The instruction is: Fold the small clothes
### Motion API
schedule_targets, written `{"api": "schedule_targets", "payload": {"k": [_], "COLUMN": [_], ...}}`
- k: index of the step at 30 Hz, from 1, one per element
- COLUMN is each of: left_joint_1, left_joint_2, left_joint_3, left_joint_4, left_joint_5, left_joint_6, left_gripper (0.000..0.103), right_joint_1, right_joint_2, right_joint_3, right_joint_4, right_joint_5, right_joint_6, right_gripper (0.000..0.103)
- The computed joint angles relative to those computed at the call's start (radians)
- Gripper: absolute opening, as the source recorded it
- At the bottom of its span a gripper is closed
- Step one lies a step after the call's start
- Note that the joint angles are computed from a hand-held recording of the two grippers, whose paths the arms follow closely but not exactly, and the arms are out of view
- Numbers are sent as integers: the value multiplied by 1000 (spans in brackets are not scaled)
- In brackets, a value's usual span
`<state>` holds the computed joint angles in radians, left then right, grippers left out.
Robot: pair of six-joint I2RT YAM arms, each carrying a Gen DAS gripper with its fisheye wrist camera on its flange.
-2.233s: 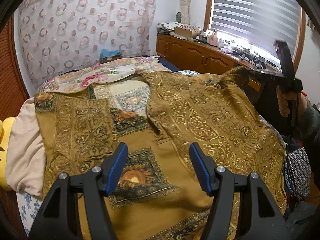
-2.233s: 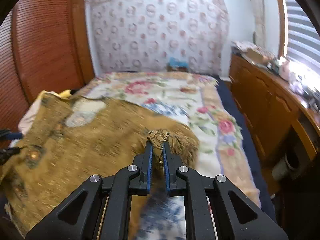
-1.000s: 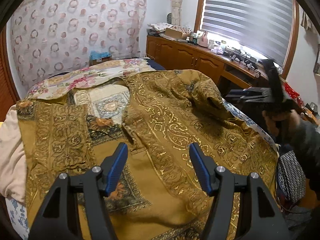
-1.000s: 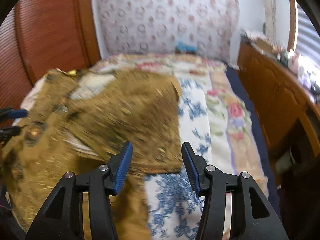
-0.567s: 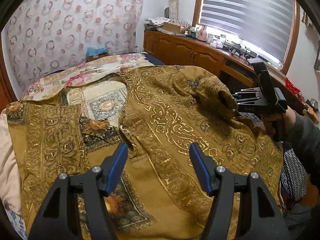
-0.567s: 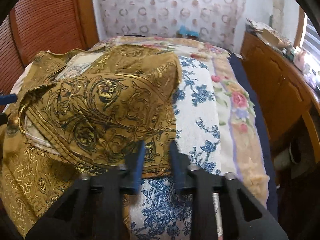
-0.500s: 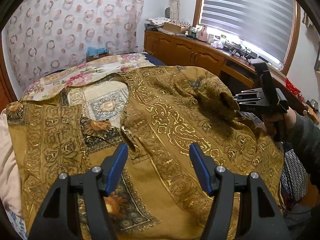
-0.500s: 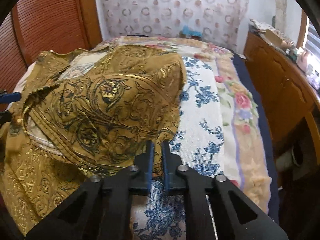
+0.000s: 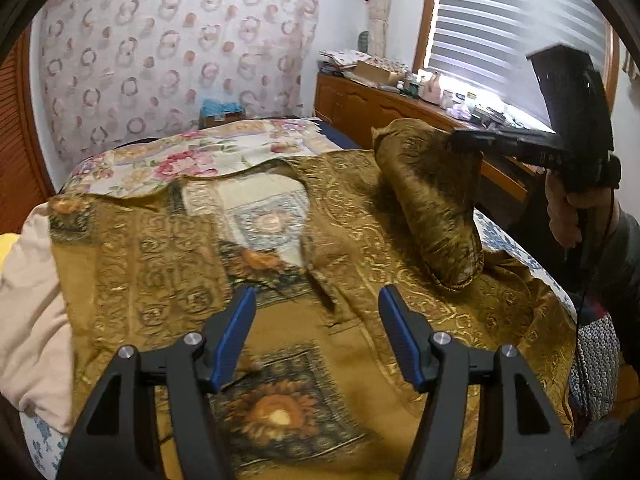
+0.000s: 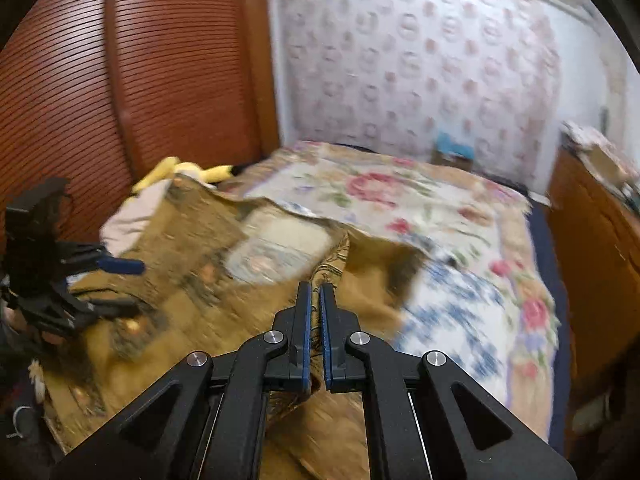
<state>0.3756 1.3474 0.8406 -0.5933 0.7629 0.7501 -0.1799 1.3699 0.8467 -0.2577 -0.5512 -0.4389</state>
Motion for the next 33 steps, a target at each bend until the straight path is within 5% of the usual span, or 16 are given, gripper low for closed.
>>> {"api": "schedule_targets", "payload": {"k": [12, 13, 16, 26, 33], "left_joint_1": [135, 141, 157, 186, 185], "left_joint_2": [79, 84, 96, 160, 255], "left_joint_3": [45, 47, 55, 122, 222], "left_joint_4": [-29, -29, -27, 9, 56], "left_joint_5": [34, 36, 39, 22, -31], "left_joint_6": [68, 70, 73, 50, 1], "left_gripper": [64, 64, 64, 64, 64], "right_joint_1": [286, 291, 298, 167, 50], "right_joint_2": [203, 208, 234, 267, 422], "right_joint_3": [150, 153, 179, 150, 225], "right_joint_4": [71, 77, 75, 108, 103], "right_joint_5": [121, 131, 138, 198, 220], "right_joint_6": [72, 75, 102, 85, 71], "right_gripper": [2, 4, 36, 48, 52]}}
